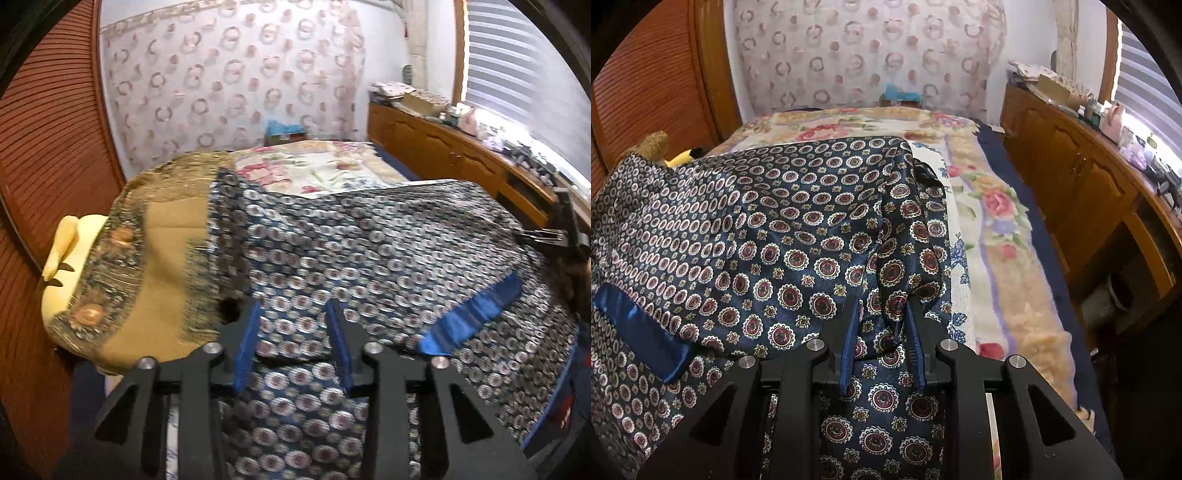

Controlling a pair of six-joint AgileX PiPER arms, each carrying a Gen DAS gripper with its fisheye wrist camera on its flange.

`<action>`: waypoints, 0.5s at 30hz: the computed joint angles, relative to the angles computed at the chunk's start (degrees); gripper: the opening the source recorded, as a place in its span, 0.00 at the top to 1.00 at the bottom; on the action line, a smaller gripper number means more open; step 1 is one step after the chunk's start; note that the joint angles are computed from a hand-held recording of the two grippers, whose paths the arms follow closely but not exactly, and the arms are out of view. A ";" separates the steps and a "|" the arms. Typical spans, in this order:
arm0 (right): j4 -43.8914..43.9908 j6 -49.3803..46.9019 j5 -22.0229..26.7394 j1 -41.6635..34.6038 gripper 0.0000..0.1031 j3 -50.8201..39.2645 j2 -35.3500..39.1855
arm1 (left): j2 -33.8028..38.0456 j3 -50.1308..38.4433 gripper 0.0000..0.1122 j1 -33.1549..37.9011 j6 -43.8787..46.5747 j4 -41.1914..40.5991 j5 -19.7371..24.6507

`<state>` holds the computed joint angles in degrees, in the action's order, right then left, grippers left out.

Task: Fold small clothes

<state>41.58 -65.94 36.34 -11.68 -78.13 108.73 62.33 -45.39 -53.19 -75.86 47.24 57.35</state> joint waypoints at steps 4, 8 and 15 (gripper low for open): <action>0.47 -0.13 1.46 -0.66 0.77 -0.92 0.51 | 2.04 -0.39 0.75 3.44 0.90 0.75 0.43; 0.68 -0.46 1.85 -1.01 0.77 -1.17 0.67 | 4.84 -0.47 0.75 4.07 -0.84 3.12 2.69; 0.68 -0.39 1.76 -0.92 0.77 -1.04 0.58 | 9.37 -2.05 0.93 6.84 3.21 3.05 2.27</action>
<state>42.25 -66.33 38.10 -12.60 -79.16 109.30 71.70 -47.45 -46.35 -72.65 50.29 59.62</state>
